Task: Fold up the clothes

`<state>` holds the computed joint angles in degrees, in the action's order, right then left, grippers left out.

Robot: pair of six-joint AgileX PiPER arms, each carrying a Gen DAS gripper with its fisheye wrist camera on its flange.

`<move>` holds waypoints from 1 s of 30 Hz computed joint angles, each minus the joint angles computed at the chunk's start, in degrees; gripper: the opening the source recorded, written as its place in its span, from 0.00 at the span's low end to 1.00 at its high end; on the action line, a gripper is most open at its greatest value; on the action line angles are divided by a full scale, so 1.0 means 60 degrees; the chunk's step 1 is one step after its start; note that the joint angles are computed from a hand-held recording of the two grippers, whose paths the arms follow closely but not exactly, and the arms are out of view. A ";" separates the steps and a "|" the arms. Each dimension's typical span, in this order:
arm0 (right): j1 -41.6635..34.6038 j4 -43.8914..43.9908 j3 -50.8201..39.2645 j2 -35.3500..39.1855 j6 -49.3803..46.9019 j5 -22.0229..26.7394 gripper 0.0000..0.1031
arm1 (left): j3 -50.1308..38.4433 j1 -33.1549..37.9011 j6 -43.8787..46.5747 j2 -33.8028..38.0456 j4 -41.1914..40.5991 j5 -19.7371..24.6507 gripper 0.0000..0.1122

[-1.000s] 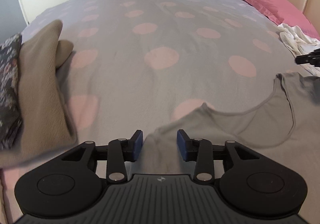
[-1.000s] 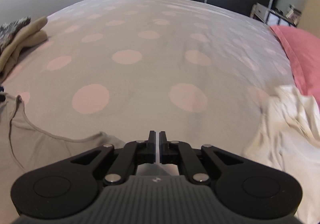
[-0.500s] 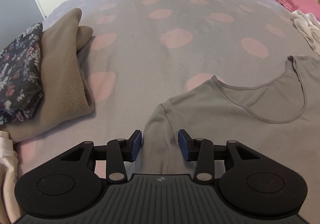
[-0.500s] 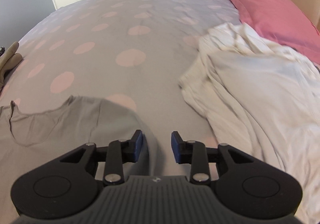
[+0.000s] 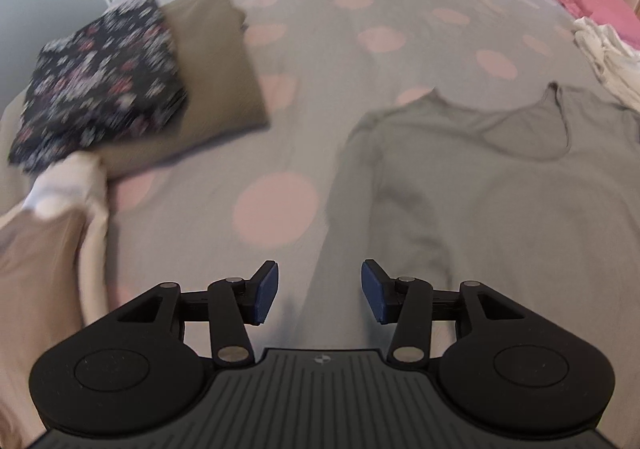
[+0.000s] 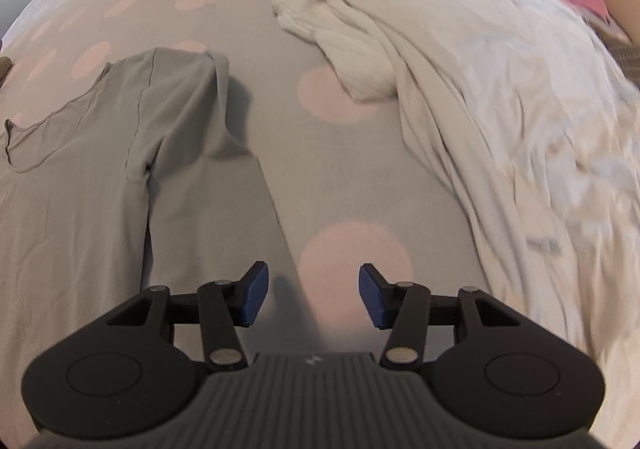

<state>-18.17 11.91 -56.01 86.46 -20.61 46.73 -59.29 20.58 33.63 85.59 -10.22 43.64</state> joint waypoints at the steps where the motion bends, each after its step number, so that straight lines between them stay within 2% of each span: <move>1: -0.0094 -0.0001 0.0143 -0.0147 0.0085 0.0137 0.52 | 0.0158 0.0223 -0.0010 -0.0100 0.0128 0.0018 0.39; 8: -0.0212 0.0054 0.0996 -0.0741 -0.0395 0.0455 0.52 | 0.1060 0.2187 0.0984 -0.0592 -0.0142 0.0765 0.39; 10: -0.0292 0.0291 0.0956 -0.0591 -0.0335 0.0761 0.52 | 0.1436 0.2418 0.1183 -0.0741 0.0036 0.0895 0.39; 12: -0.0056 0.0101 0.1066 -0.0585 0.0027 0.0737 0.49 | 0.1898 0.2381 0.1204 -0.0935 0.0532 0.0692 0.39; 14: 0.0521 -0.0694 0.1266 -0.0753 0.0597 0.0455 0.24 | 0.2020 0.2417 0.1177 -0.1016 0.0577 0.0640 0.39; 15: 0.0597 -0.0692 0.1308 -0.0826 0.0589 0.0442 0.18 | 0.2039 0.2457 0.1181 -0.1045 0.0532 0.0651 0.36; 16: 0.0621 -0.0687 0.1329 -0.0914 0.0640 0.0441 0.08 | 0.2058 0.2497 0.1186 -0.1074 0.0487 0.0662 0.27; 17: 0.0644 -0.0700 0.1347 -0.1006 0.0719 0.0438 0.04 | 0.2034 0.2480 0.1154 -0.1093 0.0499 0.0722 0.24; 21: 0.0433 -0.0993 0.1378 -0.1336 0.1069 0.0206 0.03 | 0.2072 0.2069 0.0722 -0.1152 0.1057 0.0622 0.10; 26: -0.0183 -0.1779 0.1193 -0.1434 0.2032 -0.0407 0.03 | 0.2335 0.1843 0.0549 -0.1230 0.1314 0.0377 0.07; 28: -0.0648 -0.1204 0.0945 -0.1259 0.1402 -0.0249 0.03 | 0.2384 0.1873 0.0570 -0.1239 0.1283 0.0321 0.07; 30: -0.1123 -0.0307 0.0607 -0.0933 0.0546 0.0227 0.10 | 0.2421 0.1941 0.0610 -0.1244 0.1214 0.0279 0.07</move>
<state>-24.91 10.07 -52.37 80.86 -17.34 48.09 -44.76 32.22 37.29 78.13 -2.93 45.32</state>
